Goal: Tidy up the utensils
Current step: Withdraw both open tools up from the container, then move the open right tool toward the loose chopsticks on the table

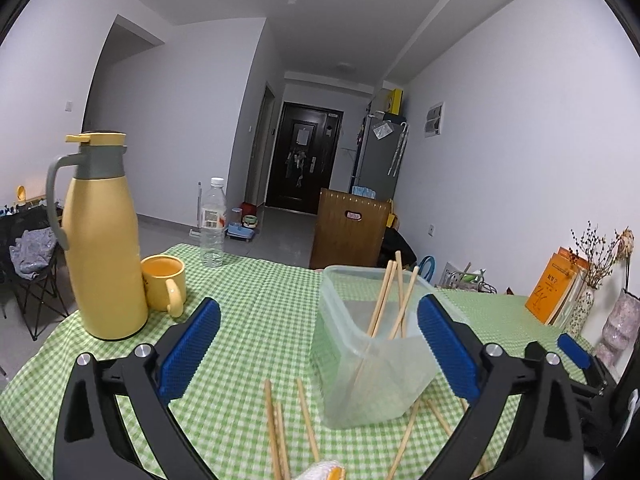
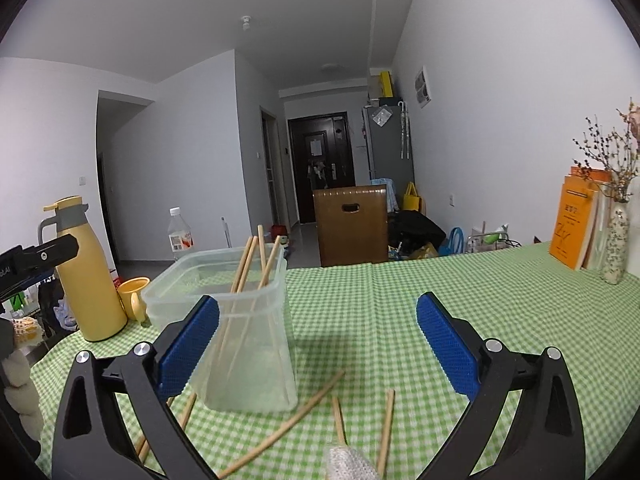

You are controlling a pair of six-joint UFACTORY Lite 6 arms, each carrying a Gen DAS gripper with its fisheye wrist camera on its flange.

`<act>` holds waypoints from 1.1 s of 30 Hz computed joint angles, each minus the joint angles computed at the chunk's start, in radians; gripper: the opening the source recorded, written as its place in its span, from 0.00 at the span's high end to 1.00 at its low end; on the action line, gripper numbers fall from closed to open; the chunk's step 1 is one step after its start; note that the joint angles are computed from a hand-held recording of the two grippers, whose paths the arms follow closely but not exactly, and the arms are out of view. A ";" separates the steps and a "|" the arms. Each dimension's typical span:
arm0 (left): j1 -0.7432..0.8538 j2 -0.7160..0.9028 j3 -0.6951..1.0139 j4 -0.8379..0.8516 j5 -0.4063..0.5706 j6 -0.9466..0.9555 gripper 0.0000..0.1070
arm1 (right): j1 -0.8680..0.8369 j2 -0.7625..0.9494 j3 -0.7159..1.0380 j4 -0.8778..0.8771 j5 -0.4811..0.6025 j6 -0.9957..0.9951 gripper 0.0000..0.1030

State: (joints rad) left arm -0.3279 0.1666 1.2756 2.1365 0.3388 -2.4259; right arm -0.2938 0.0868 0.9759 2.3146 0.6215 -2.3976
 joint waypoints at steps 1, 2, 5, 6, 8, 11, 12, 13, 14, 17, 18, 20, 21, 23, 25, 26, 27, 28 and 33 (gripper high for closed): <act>-0.002 -0.016 -0.024 0.001 0.008 0.002 0.10 | -0.008 -0.011 -0.013 -0.007 0.001 0.002 0.07; -0.003 -0.031 -0.045 0.003 0.012 0.002 0.10 | -0.013 -0.021 -0.023 -0.010 -0.004 0.001 0.07; 0.001 -0.077 -0.122 0.013 0.022 0.005 0.10 | -0.034 -0.059 -0.080 -0.012 0.003 -0.019 0.07; 0.006 -0.084 -0.142 0.027 0.022 -0.004 0.10 | -0.036 -0.068 -0.092 -0.011 -0.001 -0.024 0.07; 0.011 -0.099 -0.180 0.035 0.027 -0.007 0.10 | -0.043 -0.090 -0.125 -0.005 -0.006 -0.043 0.07; 0.033 -0.119 -0.244 0.084 0.026 -0.056 0.10 | -0.044 -0.110 -0.165 0.026 -0.022 -0.090 0.07; 0.040 -0.121 -0.259 0.099 0.025 -0.071 0.10 | -0.043 -0.115 -0.180 0.042 -0.032 -0.114 0.07; 0.046 -0.123 -0.275 0.118 0.029 -0.093 0.10 | -0.042 -0.113 -0.188 0.058 -0.037 -0.132 0.07; 0.053 -0.128 -0.294 0.135 0.030 -0.111 0.10 | -0.039 -0.113 -0.193 0.074 -0.047 -0.148 0.07; 0.061 -0.127 -0.332 0.160 0.052 -0.139 0.10 | -0.040 -0.096 -0.214 0.108 -0.054 -0.189 0.07; 0.061 -0.125 -0.338 0.160 0.059 -0.138 0.10 | -0.034 -0.085 -0.220 0.142 -0.060 -0.228 0.07; 0.061 -0.117 -0.361 0.168 0.076 -0.135 0.10 | -0.026 -0.067 -0.231 0.196 -0.064 -0.298 0.07; 0.060 -0.108 -0.360 0.161 0.081 -0.123 0.10 | -0.025 -0.067 -0.243 0.213 -0.061 -0.323 0.07; 0.059 -0.096 -0.372 0.163 0.103 -0.122 0.10 | -0.024 -0.059 -0.260 0.236 -0.053 -0.357 0.07; 0.064 -0.081 -0.378 0.176 0.112 -0.137 0.10 | -0.029 -0.054 -0.277 0.235 -0.041 -0.370 0.07; 0.063 -0.075 -0.382 0.176 0.122 -0.141 0.10 | -0.023 -0.049 -0.286 0.267 -0.035 -0.406 0.07; 0.059 -0.066 -0.390 0.172 0.150 -0.147 0.10 | -0.017 -0.049 -0.297 0.299 -0.030 -0.441 0.07; 0.058 -0.061 -0.392 0.176 0.162 -0.156 0.10 | -0.013 -0.047 -0.306 0.325 -0.022 -0.468 0.07; 0.063 -0.035 -0.411 0.204 0.207 -0.218 0.10 | -0.007 -0.038 -0.341 0.385 0.025 -0.528 0.07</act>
State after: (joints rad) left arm -0.2648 0.1319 0.8651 2.3407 0.5454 -2.6434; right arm -0.3011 0.0492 0.6348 2.6999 0.6463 -2.9252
